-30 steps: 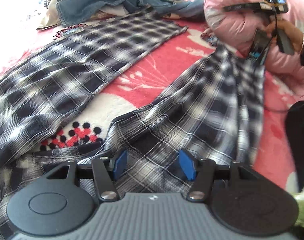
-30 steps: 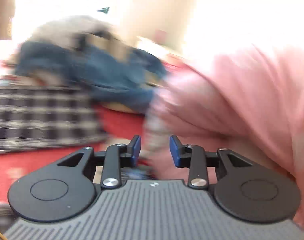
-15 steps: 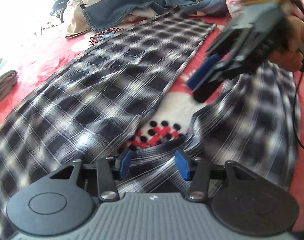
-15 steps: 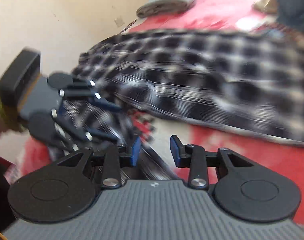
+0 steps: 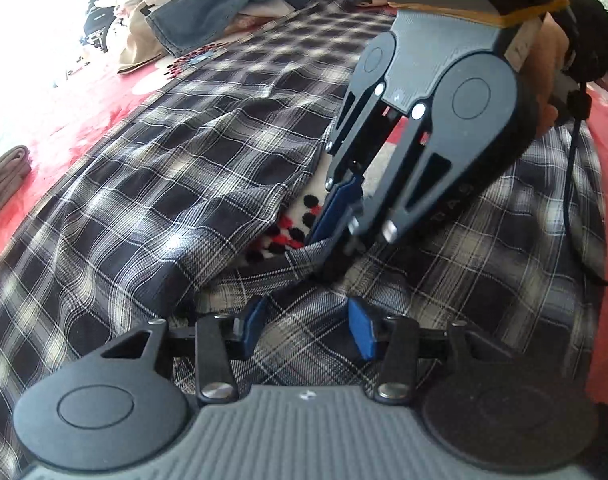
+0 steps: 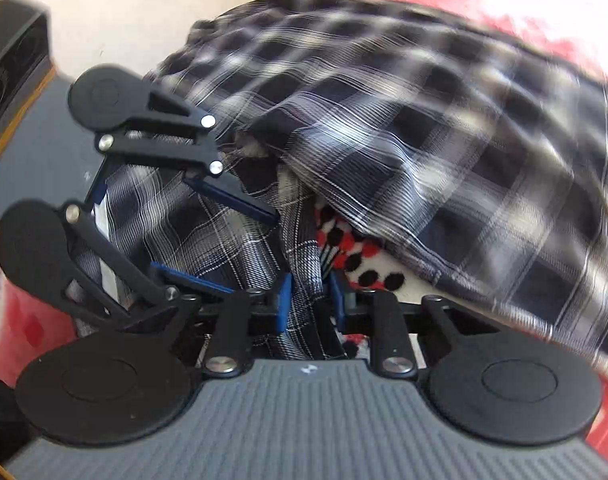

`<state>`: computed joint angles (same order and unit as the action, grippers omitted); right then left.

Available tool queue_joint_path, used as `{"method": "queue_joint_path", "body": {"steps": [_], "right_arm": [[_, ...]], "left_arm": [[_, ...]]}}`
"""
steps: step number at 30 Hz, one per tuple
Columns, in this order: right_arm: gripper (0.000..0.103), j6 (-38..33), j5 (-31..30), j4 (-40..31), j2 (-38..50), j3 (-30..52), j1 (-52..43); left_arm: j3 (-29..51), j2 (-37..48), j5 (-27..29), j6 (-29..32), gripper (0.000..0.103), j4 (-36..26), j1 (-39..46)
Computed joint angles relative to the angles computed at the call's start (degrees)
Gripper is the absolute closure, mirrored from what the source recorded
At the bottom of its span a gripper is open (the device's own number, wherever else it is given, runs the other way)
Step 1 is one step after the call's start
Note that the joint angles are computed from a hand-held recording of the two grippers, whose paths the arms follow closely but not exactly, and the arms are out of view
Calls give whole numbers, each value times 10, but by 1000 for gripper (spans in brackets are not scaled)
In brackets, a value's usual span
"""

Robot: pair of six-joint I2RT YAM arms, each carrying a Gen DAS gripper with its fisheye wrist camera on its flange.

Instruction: Fold clothes

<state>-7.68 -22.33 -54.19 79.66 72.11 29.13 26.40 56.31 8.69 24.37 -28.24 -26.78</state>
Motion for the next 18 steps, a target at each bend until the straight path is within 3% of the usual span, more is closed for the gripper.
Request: {"method": "queue_joint_path", "body": {"steps": [3,10,12,16,18], "right_arm": [[101,2,32,18,-22,4,9],[99,-44,132,76,-22,-17,46],[96,-43,107,75,-28,-22,26],[69,-37,39,16,-71,10,-91],[68,-58,-6,-39,-91,35,-198]], "left_arm": [[-1,-23,-5,-3,55,-7,6],[3,-22,-22,-13,54,-6,3],[4,-25,-31,-15,54,-9,-5],[11,-32,-35,-20,53,-19,-16],[19,-23,-30,-25,53,-14,-26]]}}
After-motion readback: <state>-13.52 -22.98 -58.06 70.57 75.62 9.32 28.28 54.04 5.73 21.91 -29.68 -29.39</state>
